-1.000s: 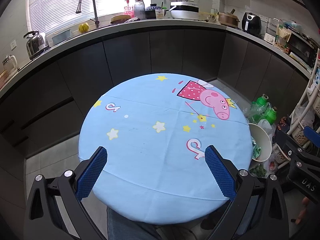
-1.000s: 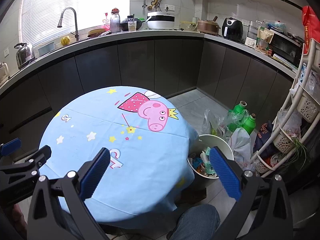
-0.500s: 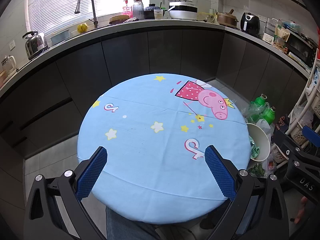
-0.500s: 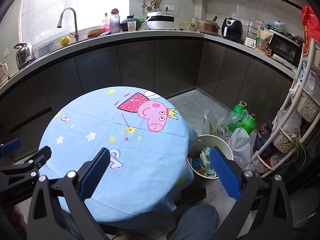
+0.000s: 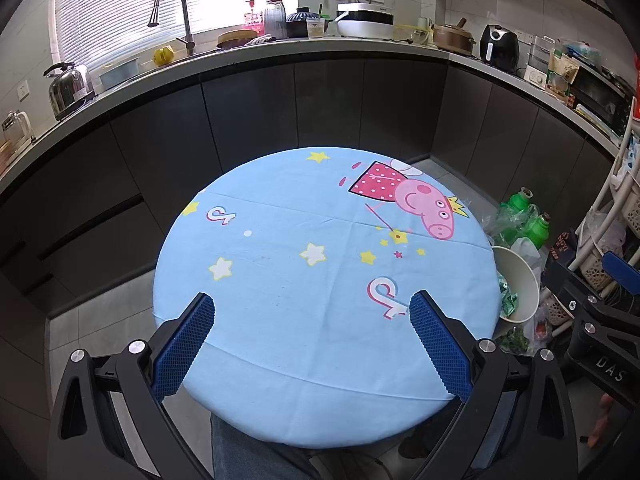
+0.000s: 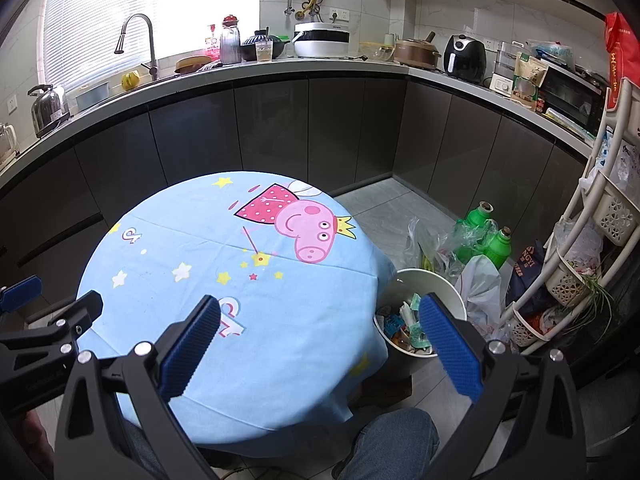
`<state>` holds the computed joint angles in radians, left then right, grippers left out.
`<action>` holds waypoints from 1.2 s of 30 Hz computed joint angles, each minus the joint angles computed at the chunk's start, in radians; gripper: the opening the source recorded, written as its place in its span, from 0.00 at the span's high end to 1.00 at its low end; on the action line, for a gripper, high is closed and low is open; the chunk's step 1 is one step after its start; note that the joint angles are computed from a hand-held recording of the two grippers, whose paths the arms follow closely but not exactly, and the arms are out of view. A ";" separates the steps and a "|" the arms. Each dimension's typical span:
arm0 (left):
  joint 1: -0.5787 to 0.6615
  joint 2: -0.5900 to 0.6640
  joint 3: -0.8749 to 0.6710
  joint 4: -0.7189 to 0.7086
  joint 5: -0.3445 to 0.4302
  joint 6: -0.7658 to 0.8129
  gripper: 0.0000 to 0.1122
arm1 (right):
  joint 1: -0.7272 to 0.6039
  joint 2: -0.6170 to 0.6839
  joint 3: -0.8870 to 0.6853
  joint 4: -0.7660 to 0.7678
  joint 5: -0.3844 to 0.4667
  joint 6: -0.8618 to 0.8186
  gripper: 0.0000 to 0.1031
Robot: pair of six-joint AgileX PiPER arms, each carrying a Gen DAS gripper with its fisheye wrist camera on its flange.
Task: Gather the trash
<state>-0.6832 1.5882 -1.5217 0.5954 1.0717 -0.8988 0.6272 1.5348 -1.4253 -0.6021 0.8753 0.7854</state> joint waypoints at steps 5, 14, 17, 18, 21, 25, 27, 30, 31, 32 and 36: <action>0.002 0.000 0.001 0.000 -0.001 0.000 0.16 | -0.001 -0.001 0.000 0.002 0.001 -0.003 0.03; 0.001 0.003 -0.006 -0.002 0.001 0.004 0.16 | 0.000 0.003 -0.006 0.002 0.003 -0.002 0.03; 0.003 0.002 -0.005 -0.003 0.001 0.005 0.16 | -0.002 0.001 0.001 0.002 -0.001 -0.002 0.03; 0.000 0.003 -0.007 -0.002 0.003 0.003 0.16 | -0.002 0.001 0.000 0.003 0.000 -0.002 0.03; 0.002 0.002 -0.005 -0.004 0.001 0.003 0.16 | -0.002 0.002 -0.002 0.004 0.001 -0.003 0.03; 0.001 0.009 -0.014 -0.003 0.002 0.005 0.16 | -0.003 0.000 -0.001 0.005 0.000 -0.005 0.03; 0.002 0.010 -0.015 -0.005 0.000 0.007 0.16 | -0.001 0.004 -0.005 0.003 0.003 -0.002 0.03; 0.002 0.014 -0.020 -0.005 0.000 0.009 0.16 | -0.001 0.004 -0.006 0.004 0.003 -0.004 0.03; 0.003 0.012 -0.019 -0.006 -0.001 0.010 0.16 | -0.001 0.004 -0.007 0.004 0.003 -0.004 0.03; 0.002 0.013 -0.020 -0.005 0.000 0.009 0.16 | -0.001 0.004 -0.007 0.004 0.003 -0.004 0.03; 0.005 0.013 -0.020 -0.007 -0.002 0.013 0.16 | -0.002 0.005 -0.008 0.005 0.004 -0.006 0.03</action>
